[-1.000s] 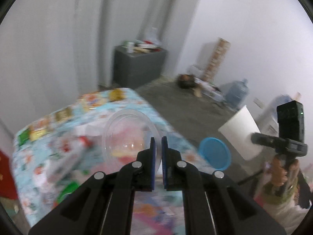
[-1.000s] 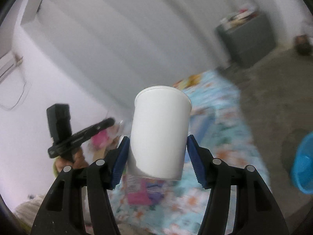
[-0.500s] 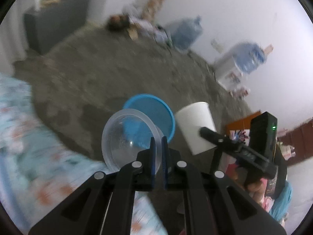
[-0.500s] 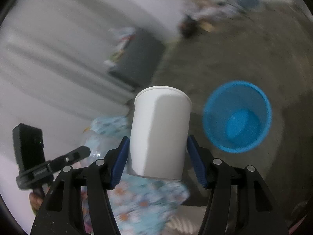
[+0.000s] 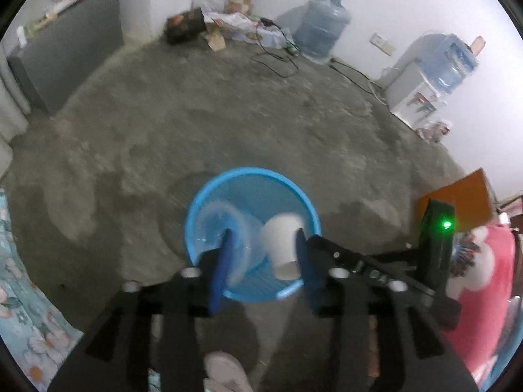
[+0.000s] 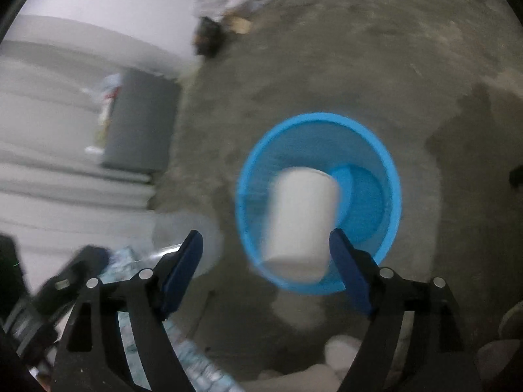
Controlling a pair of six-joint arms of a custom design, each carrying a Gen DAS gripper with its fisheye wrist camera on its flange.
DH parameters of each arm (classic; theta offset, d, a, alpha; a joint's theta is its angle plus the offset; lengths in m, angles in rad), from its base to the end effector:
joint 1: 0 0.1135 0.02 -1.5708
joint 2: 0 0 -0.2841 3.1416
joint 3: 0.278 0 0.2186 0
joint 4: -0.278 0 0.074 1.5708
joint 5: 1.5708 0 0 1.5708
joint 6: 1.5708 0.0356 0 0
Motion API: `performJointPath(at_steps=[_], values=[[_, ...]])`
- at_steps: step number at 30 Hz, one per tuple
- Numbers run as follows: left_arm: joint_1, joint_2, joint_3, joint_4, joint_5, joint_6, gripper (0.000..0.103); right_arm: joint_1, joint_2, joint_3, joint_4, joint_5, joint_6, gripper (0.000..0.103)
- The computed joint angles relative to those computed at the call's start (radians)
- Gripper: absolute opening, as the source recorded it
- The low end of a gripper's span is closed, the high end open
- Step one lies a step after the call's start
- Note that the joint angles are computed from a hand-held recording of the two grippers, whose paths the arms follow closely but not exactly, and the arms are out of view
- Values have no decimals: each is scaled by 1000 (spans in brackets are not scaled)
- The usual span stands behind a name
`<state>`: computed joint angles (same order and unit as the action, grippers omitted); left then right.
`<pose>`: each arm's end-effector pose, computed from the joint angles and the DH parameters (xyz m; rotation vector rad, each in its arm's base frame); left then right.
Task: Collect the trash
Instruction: 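Open both grippers to drop the cups into the blue wastebasket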
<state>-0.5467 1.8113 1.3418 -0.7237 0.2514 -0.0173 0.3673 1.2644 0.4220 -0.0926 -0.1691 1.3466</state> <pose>0.2878 -0.1855 0.2470 0.8001 2.6926 -0.4902 0.1694 0.0716 0.1797 1.2166 2.4446 0.8303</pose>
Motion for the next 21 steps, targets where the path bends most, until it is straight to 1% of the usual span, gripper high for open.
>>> performJointPath(at_steps=[1, 2, 3, 4, 6, 7, 8, 9, 10, 11, 13, 14, 16, 17, 18, 19, 20, 21], values=[[14, -15, -17, 10, 1, 1, 48, -8, -8, 2, -29, -3, -11, 76], [26, -27, -27, 15, 12, -2, 51, 13, 19, 22, -55, 19, 2, 76], [36, -36, -34, 15, 22, 6, 52, 51, -1, 40, -93, 46, 29, 76], [39, -51, -35, 5, 25, 15, 54, 53, -33, 36, -111, 49, 24, 76], [50, -86, -40, -11, 16, 47, 55, 105, -60, 65, -157, 94, 36, 76], [65, -116, -47, -16, 27, 65, 55, 131, -61, 78, -175, 126, 35, 76], [87, -149, -47, -38, 43, 84, 55, 182, -79, 129, -247, 178, 42, 77], [107, -182, -41, -71, 61, 98, 55, 182, -59, 135, -232, 196, 21, 78], [131, -202, -28, -98, 85, 114, 55, 231, -74, 180, -290, 254, 24, 79], [162, -227, -16, -132, 115, 136, 55, 244, -63, 175, -281, 276, 18, 80], [242, -287, 19, -216, 182, 199, 55, 324, -64, 273, -392, 365, 15, 82], [283, -313, 39, -261, 210, 234, 56, 376, -56, 350, -476, 421, 17, 84], [402, -360, 110, -389, 283, 337, 60, 436, -22, 444, -557, 493, 8, 87], [445, -375, 141, -441, 311, 372, 65, 487, 0, 532, -640, 548, 9, 90], [523, -389, 190, -518, 357, 436, 68, 517, 12, 577, -684, 581, 8, 93], [591, -395, 239, -588, 389, 491, 70, 563, 44, 660, -766, 634, 14, 94], [692, -388, 314, -692, 436, 581, 73, 606, 87, 747, -851, 687, 26, 95], [771, -376, 374, -774, 472, 655, 76, 634, 117, 809, -916, 724, 31, 95]])
